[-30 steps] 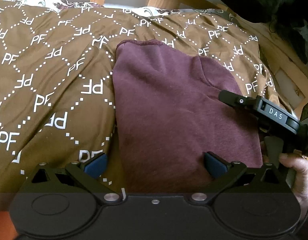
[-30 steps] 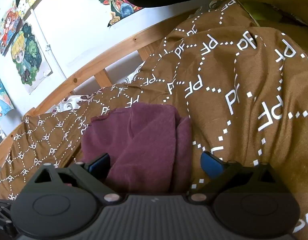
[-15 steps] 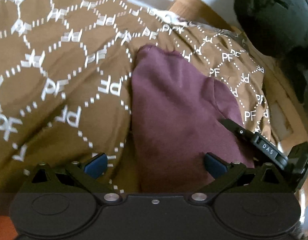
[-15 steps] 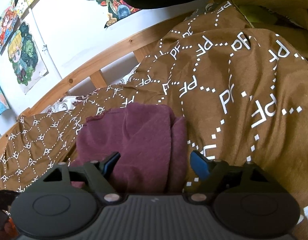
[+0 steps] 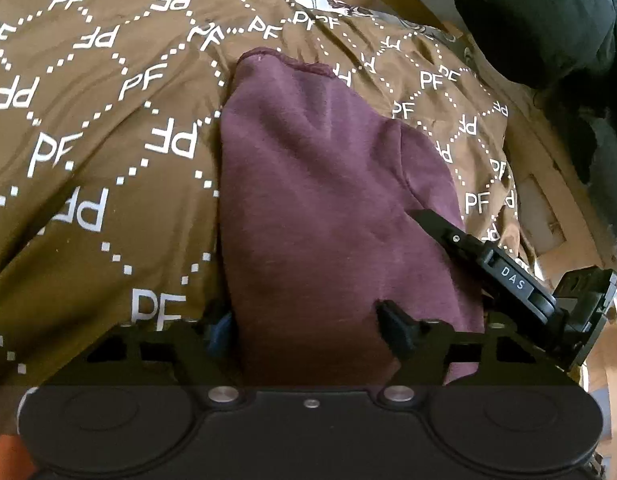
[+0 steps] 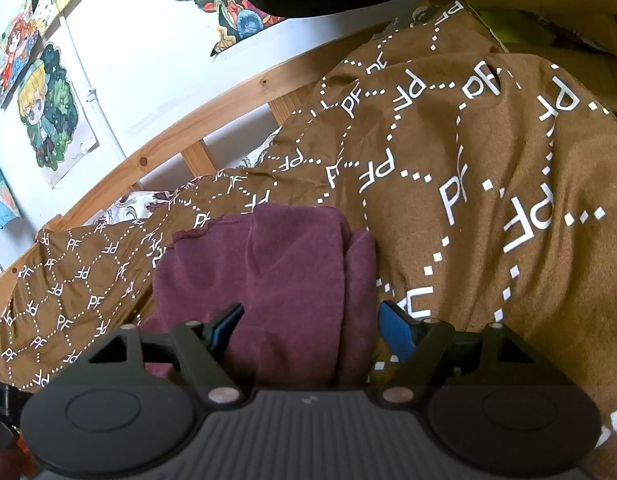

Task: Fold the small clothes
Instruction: 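Pinch the folded maroon shirt edge with the right tool and tuck it under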

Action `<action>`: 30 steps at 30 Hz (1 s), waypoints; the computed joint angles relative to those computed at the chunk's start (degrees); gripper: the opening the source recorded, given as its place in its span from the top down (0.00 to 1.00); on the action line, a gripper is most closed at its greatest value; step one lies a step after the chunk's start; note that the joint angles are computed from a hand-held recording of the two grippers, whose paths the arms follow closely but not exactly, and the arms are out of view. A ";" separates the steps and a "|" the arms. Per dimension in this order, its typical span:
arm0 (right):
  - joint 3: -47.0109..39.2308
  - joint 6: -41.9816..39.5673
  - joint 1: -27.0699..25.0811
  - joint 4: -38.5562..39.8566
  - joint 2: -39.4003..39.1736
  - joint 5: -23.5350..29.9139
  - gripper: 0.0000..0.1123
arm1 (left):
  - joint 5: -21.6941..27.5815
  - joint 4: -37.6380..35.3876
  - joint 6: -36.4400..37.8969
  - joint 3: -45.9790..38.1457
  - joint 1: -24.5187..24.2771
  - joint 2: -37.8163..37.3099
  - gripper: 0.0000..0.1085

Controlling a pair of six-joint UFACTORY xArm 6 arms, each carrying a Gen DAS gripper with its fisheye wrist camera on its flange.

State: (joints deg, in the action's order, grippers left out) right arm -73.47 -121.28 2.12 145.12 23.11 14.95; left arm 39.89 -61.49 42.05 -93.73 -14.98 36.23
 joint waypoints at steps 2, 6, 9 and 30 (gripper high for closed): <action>-0.08 0.46 0.12 -0.32 -0.01 0.11 0.38 | -2.23 3.28 -1.47 0.59 -1.11 -1.03 0.40; -0.01 0.78 0.52 -0.67 -0.21 0.33 0.51 | -7.21 9.75 -2.40 3.17 -3.41 -3.81 0.49; 0.32 -2.58 0.84 1.75 -1.04 0.13 0.69 | -8.87 11.99 -2.94 4.70 -4.07 -5.57 0.54; -5.24 -33.15 9.69 24.73 -5.29 -1.47 0.77 | -21.75 -6.05 26.83 19.28 -0.91 -19.82 0.58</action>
